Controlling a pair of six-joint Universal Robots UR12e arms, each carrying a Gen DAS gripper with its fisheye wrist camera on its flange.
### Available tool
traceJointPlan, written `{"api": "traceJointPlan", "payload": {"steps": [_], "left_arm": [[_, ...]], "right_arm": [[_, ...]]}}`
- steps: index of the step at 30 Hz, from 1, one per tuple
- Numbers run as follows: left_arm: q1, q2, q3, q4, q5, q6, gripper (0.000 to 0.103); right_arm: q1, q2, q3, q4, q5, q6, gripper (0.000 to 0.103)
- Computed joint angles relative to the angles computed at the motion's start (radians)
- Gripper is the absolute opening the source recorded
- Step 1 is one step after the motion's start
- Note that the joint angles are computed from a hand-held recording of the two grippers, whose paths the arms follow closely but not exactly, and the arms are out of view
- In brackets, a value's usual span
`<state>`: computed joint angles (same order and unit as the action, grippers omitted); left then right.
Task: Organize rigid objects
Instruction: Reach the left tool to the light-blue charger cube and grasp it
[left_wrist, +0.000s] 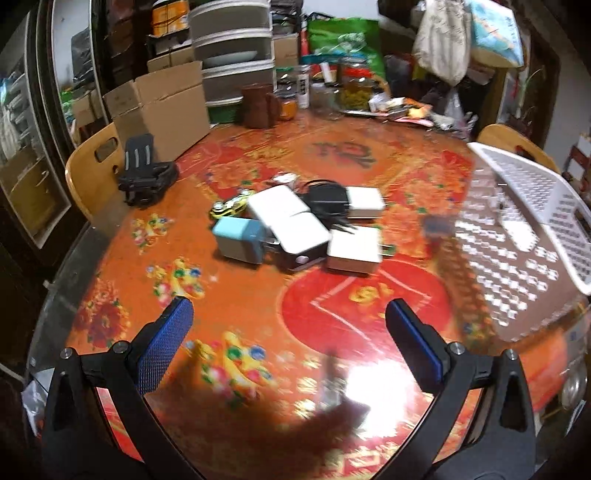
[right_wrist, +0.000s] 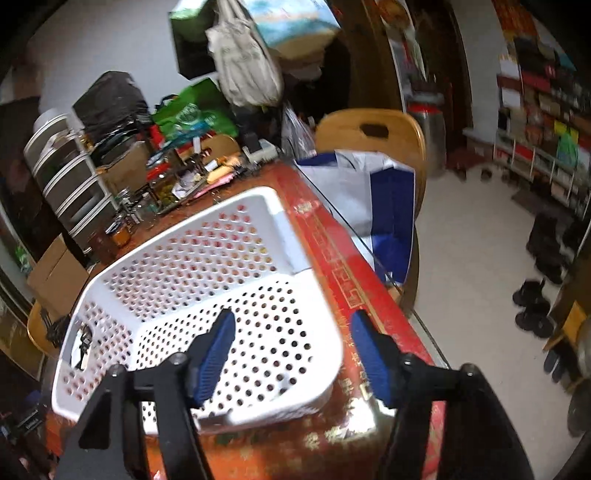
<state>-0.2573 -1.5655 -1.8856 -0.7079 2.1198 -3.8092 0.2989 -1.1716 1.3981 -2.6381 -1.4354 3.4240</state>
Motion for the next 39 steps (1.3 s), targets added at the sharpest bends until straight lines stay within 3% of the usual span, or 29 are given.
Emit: {"api": "traceJointPlan", "payload": {"steps": [5, 8, 12, 17, 21, 25, 34, 36, 39], "left_arm": [[0.064, -0.026, 0.011, -0.010, -0.093, 0.030, 0.103], [0.088, -0.051, 0.032, -0.040, -0.093, 0.050, 0.102], [0.124, -0.048, 0.021, -0.026, -0.097, 0.050, 0.099], [0.169, -0.024, -0.010, -0.020, -0.091, 0.050, 0.094], [0.202, -0.020, -0.032, 0.013, -0.124, 0.104, 0.091], [0.206, -0.041, -0.025, 0.019, -0.119, 0.162, 0.087], [0.208, -0.074, -0.006, 0.042, -0.120, 0.202, 0.079], [0.206, -0.079, -0.001, 0.040, -0.122, 0.206, 0.074], [0.208, -0.084, -0.002, 0.058, -0.158, 0.223, 0.053]], "right_arm": [[-0.010, 0.034, -0.040, 0.064, 0.041, -0.037, 0.036], [0.010, 0.043, -0.068, 0.106, -0.010, -0.072, 0.024], [0.028, 0.050, -0.083, 0.126, -0.059, -0.094, 0.023], [0.030, 0.048, -0.079, 0.122, -0.063, -0.093, 0.023], [0.029, 0.049, -0.079, 0.119, -0.056, -0.087, 0.023], [0.032, 0.052, -0.085, 0.130, -0.067, -0.088, 0.023], [0.034, 0.051, -0.088, 0.141, -0.077, -0.090, 0.023], [0.035, 0.051, -0.090, 0.145, -0.080, -0.092, 0.023], [0.036, 0.051, -0.091, 0.148, -0.083, -0.095, 0.023]]}}
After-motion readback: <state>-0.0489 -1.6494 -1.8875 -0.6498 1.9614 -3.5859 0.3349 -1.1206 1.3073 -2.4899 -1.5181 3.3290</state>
